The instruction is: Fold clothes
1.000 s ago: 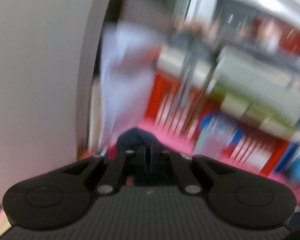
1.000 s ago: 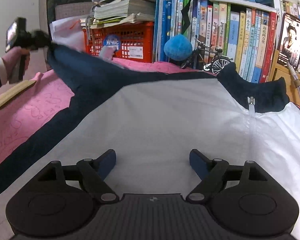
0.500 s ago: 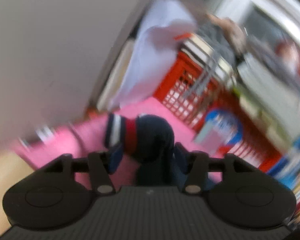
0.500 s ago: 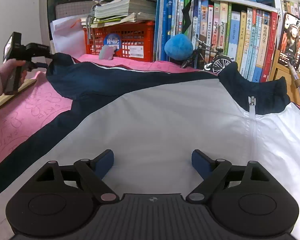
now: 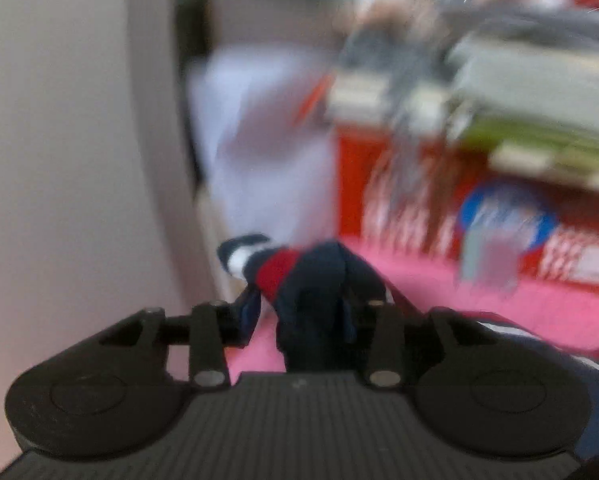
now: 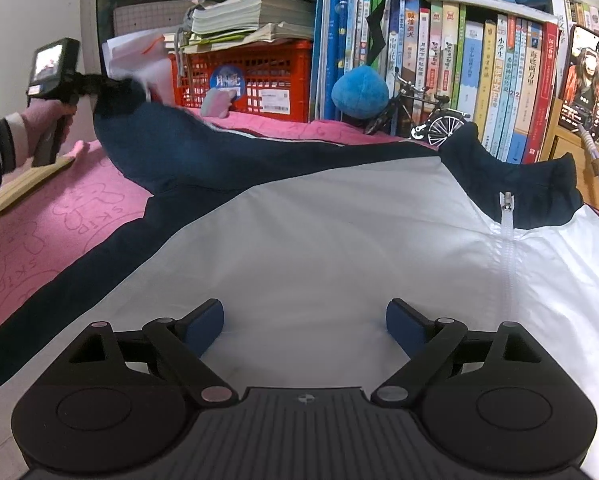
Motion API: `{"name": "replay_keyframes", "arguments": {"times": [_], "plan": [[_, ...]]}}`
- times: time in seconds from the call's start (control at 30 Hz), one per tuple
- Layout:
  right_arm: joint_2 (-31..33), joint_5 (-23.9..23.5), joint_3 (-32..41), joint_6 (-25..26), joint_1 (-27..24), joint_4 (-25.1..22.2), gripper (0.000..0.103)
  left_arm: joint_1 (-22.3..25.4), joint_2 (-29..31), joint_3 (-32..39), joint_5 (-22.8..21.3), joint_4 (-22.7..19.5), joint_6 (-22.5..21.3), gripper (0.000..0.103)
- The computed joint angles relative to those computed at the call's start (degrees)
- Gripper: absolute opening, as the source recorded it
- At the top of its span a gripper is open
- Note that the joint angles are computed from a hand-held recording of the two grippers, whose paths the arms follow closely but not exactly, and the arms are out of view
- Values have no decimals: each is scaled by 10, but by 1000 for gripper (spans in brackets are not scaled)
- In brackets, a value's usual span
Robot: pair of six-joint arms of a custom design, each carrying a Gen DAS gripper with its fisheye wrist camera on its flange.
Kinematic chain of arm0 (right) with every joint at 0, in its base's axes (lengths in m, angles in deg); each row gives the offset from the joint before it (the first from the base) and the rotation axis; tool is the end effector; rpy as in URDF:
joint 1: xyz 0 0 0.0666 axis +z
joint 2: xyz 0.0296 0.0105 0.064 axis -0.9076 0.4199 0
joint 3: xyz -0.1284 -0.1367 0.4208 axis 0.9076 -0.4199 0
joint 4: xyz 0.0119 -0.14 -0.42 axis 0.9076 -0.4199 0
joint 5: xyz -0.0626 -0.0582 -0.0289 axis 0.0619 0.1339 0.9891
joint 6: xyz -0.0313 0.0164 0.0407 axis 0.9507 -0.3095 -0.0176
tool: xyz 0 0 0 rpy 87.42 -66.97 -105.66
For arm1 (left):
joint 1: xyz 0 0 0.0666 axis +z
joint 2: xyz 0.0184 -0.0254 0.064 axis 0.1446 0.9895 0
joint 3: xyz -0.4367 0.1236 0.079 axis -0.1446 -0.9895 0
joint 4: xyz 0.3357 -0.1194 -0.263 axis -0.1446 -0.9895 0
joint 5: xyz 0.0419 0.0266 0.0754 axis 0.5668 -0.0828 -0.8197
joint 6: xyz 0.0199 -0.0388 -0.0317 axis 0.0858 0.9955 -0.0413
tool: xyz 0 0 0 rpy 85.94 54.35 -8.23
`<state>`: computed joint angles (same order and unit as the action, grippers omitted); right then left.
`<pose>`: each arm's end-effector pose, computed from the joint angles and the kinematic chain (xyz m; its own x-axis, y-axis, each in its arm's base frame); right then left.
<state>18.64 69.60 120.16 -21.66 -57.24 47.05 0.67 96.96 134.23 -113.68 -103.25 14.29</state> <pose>0.5009 0.0776 0.4806 -0.5733 -0.2465 -0.7814 -0.4153 0.9095 0.0178 0.6785 -0.0748 0.5154 -0.4312 -0.1517 -0.8894 -0.3907 0.9199 0.0325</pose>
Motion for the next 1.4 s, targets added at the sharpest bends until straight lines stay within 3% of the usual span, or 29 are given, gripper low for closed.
{"name": "replay_keyframes", "arguments": {"times": [0.07, 0.1, 0.23, 0.33, 0.47, 0.57, 0.67, 0.77, 0.83, 0.87, 0.9, 0.97, 1.03, 1.1, 1.2, 1.27, 1.33, 1.4], "plan": [[0, 0, 0, 0, 0, 0, 89, 10, 9, 18, 20, -56, 49, 41], [0, 0, 0, 1, 0, 0, 89, 7, 1, 9, 16, -47, 40, 47], [0, 0, 0, 1, 0, 0, 89, -15, -42, -45, -6, 30, -19, 50], [0, 2, 0, 2, 1, 1, 90, -42, -79, -78, 14, 95, -77, 51], [-1, 6, -1, 3, 1, 1, 90, -96, -96, -74, 147, 81, -91, 52], [-2, 10, -1, 3, 3, 1, 91, -145, -92, -53, 268, 8, -73, 52], [-2, 11, -1, 1, 3, 2, 91, -186, -61, -28, 308, -45, -69, 52], [-12, 12, -8, -6, -5, 9, 90, -210, -39, -18, 271, -90, -81, 53], [-30, 7, -19, -3, -21, 13, 90, -217, -44, -35, 235, -73, -105, 55], [-40, 0, -25, 9, -35, 15, 90, -217, -44, -35, 217, -75, -109, 59], [-48, -3, -29, 22, -53, 16, 90, -217, -43, -34, 199, -77, -112, 69], [-53, 11, -26, 41, -93, 4, 89, -210, -38, -30, 205, -84, -89, 80], [-44, 30, -14, 27, -144, -15, 88, -209, -35, -27, 199, -86, -81, 82], [-30, 53, -4, -7, -201, -24, 74, -215, -40, -38, 183, -78, -93, 82], [-17, 133, -1, -28, -275, -5, 68, -217, -39, -43, 177, -71, -95, 83], [-15, 231, -10, -15, -312, 23, 73, -217, -39, -44, 176, -71, -91, 85], [-9, 289, -8, -21, -349, 27, 73, -219, -39, -45, 170, -71, -90, 87], [-6, 333, -1, -30, -374, 16, 66, -221, -39, -45, 161, -71, -91, 87]]}}
